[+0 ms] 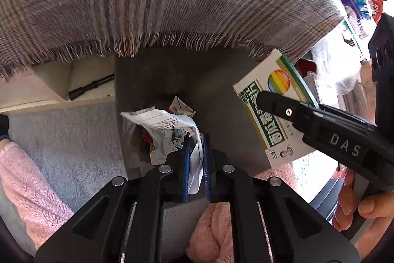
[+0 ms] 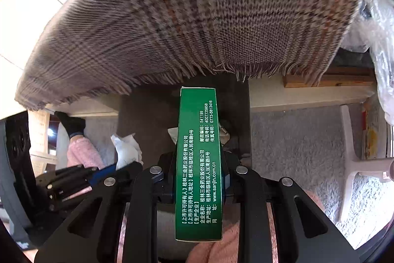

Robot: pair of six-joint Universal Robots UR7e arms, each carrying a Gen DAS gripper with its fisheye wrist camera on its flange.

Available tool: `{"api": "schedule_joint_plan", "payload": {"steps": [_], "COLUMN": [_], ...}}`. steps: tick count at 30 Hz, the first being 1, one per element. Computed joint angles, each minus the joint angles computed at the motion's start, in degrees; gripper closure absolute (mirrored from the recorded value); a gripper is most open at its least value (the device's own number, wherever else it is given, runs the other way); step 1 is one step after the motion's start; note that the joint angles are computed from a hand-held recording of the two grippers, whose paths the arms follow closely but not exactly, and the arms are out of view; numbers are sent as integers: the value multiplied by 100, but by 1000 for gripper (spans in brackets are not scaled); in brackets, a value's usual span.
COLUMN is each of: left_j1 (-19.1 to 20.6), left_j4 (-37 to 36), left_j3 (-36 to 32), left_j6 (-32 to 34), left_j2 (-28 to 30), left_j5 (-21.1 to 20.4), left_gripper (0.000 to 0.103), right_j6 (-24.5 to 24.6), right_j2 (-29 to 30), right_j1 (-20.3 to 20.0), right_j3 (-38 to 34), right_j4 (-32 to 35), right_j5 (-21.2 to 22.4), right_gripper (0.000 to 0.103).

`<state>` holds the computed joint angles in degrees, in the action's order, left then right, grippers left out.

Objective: Collect trash
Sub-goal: 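Lower both tools to the bin and open them to drop the items, then grasp the yellow paper bag with the right tool while the left tool grasps the toothpaste box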

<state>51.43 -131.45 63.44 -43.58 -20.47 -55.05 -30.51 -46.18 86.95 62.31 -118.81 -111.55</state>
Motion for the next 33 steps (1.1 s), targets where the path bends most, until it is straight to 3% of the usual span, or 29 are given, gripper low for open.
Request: {"api": "schedule_joint_plan", "payload": {"steps": [5, 6, 8, 10, 12, 15, 18, 21, 25, 33], "left_j1": [97, 105, 92, 45, -6, -88, -202, -285, -420, -632], "left_j4": [11, 14, 6, 1, -60, 61, 97, -88, -120, 215], "left_j3": [-87, -89, -75, -8, 101, 242, 502, 770, 964, 648], "left_j6": [63, 73, 84, 39, 5, -138, -324, -415, -505, -483], "left_j2": [57, 59, 52, 2, -64, -187, -394, -605, -847, -1062], "left_j5": [-110, -102, -57, 61, 177, 370, 586, 594, 745, 1297], "left_gripper": [90, 85, 73, 51, 44, 32, 30, 22, 20, 13], "right_j6": [145, 159, 199, 254, 269, 244, 142, 41, 10, -117], "right_j2": [201, 211, 196, 144, 100, -47, -208, -341, -497, -478], "right_j1": [-4, 0, -9, -11, -14, -25, -38, -11, 6, 171], "right_j3": [-270, -282, -288, -230, -192, -103, -97, -59, -123, -570], "right_j4": [202, 202, 191, 48, -60, -230, -261, -143, -78, -153], "right_j5": [-41, -53, 4, 38, 26, 10, 73, 85, 181, 295], "right_gripper": [76, 75, 50, 37, 32, 11, 3, 4, 3, 3]}}
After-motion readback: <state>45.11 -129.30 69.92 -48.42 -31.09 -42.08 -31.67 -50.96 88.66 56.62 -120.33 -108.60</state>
